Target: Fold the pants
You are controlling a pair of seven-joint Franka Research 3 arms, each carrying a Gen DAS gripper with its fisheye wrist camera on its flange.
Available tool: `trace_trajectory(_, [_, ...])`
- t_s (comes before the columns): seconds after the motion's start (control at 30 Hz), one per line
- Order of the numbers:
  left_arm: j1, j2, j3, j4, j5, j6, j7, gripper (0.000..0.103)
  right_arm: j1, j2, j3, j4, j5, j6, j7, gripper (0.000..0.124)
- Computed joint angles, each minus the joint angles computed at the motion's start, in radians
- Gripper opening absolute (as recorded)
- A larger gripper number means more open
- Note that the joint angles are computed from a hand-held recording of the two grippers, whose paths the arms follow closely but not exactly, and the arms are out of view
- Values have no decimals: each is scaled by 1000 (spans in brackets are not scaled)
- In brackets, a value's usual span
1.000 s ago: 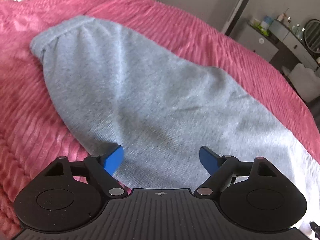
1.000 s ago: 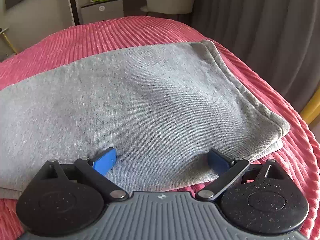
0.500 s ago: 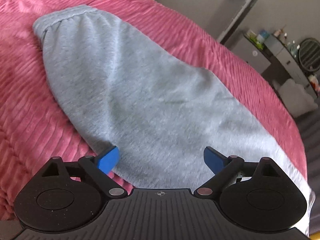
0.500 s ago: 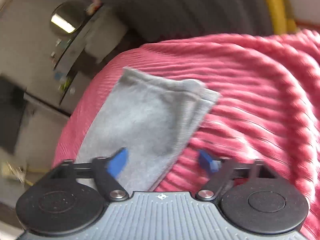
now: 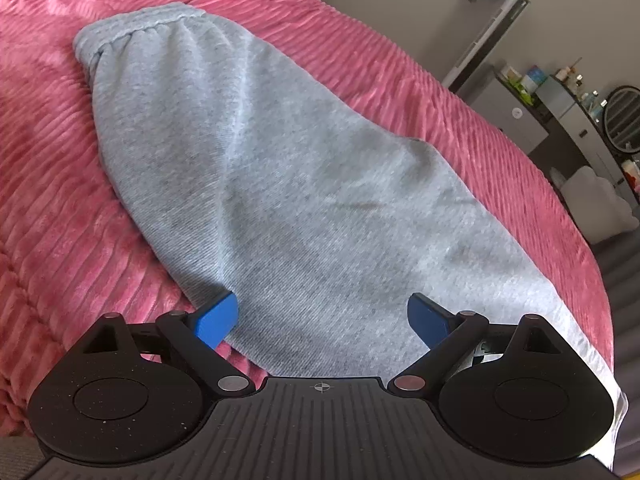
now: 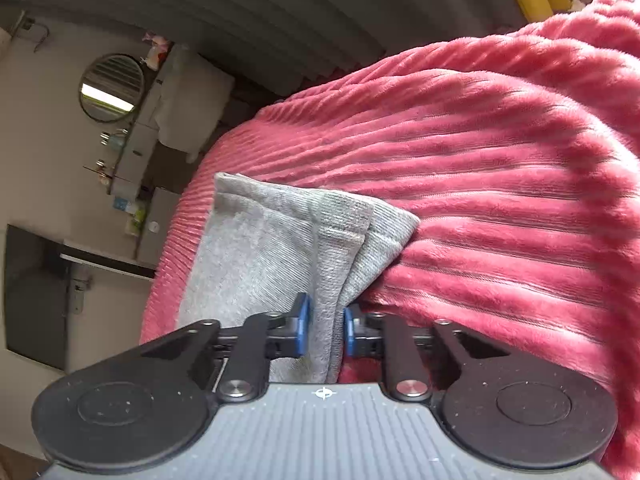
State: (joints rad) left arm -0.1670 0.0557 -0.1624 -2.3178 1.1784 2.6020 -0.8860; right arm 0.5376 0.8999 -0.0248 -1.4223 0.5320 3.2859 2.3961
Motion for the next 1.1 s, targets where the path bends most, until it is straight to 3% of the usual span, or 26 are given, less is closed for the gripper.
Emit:
trace_trajectory(0.27, [-2, 13, 2, 13, -28, -9, 35, 96, -107, 23, 160, -15, -17, 122, -56, 17])
trace_trajectory(0.43, [-3, 16, 5, 16, -35, -9, 41, 96, -113, 51, 170, 33, -19, 114, -82, 24])
trace_trajectory(0.57, [-4, 17, 6, 17, -40, -9, 47, 96, -86, 82, 139, 93, -28, 105, -117, 51])
trace_trajectory(0.67, [-5, 16, 7, 16, -39, -8, 44, 96, -18, 97, 46, 144, -8, 58, -134, 69])
trace_trajectory(0.73, [-4, 14, 8, 13, -31, -3, 32, 96, 51, 115, -59, 181, 14, 14, -115, 73])
trace_trajectory(0.83, [-3, 9, 8, 5, -14, 5, 4, 96, 95, 138, -134, 210, 12, -8, -73, 77])
trace_trajectory(0.93, [0, 6, 9, -1, 4, 14, -24, 96, 132, 138, -196, 206, 21, -31, -8, 67])
trace_trajectory(1.0, [2, 5, 8, -3, 11, 18, -34, 96, 183, 132, -284, 191, 21, -99, 64, 24])
trace_trajectory(1.03, [3, 5, 8, -3, 13, 20, -39, 96, 191, 119, -303, 170, -16, -125, 117, 15])
trace_trajectory(1.1, [4, 2, 8, -7, 23, 24, -55, 96, 153, 93, -237, 132, 9, -90, 88, 12])
